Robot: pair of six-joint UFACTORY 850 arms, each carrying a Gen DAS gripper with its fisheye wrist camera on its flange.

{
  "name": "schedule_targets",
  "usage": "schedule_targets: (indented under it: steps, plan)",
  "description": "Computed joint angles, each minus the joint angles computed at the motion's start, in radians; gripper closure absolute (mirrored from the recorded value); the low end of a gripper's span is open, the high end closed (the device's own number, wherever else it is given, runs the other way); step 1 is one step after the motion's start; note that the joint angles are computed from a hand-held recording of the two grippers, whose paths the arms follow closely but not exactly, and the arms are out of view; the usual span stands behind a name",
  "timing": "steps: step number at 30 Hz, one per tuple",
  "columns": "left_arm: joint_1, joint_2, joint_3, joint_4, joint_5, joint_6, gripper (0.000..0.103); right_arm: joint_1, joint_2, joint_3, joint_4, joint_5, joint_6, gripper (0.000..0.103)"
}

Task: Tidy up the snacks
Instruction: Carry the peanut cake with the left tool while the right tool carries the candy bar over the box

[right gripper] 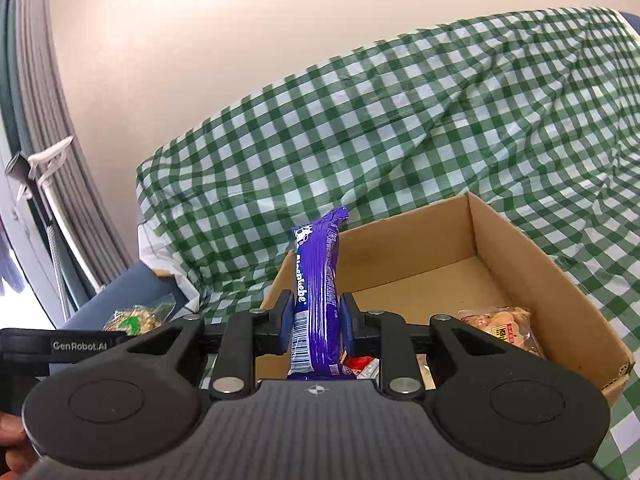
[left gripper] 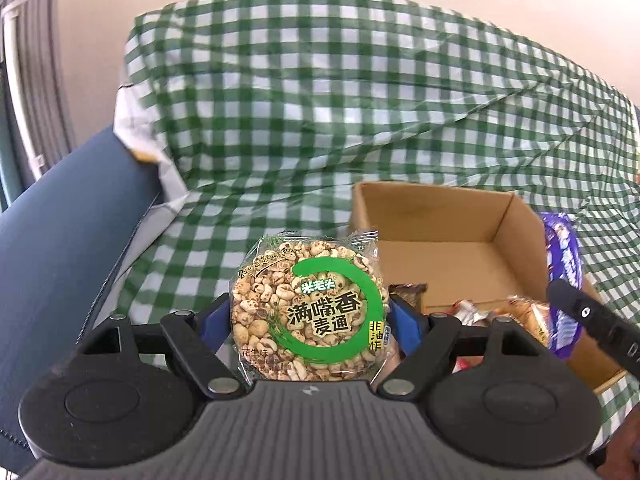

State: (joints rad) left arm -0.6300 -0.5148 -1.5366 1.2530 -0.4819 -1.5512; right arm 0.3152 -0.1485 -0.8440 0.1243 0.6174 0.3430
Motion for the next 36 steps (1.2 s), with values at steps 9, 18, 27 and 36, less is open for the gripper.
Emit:
schedule_targets:
  steps: [9, 18, 27, 36]
  plan:
    - [-0.042, -0.096, -0.163, -0.086, 0.011, 0.125, 0.019, -0.011, -0.004, 0.024, 0.156, 0.069, -0.042, 0.077]
    - [-0.065, -0.188, -0.325, -0.145, 0.023, 0.228, 0.019, -0.019, -0.016, 0.030, 0.262, 0.116, -0.057, 0.077]
    - [-0.067, -0.231, -0.398, -0.205, 0.025, 0.311, 0.019, -0.025, -0.020, 0.029, 0.254, 0.112, -0.045, 0.077]
    - [-0.064, -0.236, -0.410, -0.247, 0.029, 0.349, 0.019, -0.021, -0.028, 0.026, 0.258, 0.115, -0.050, 0.077]
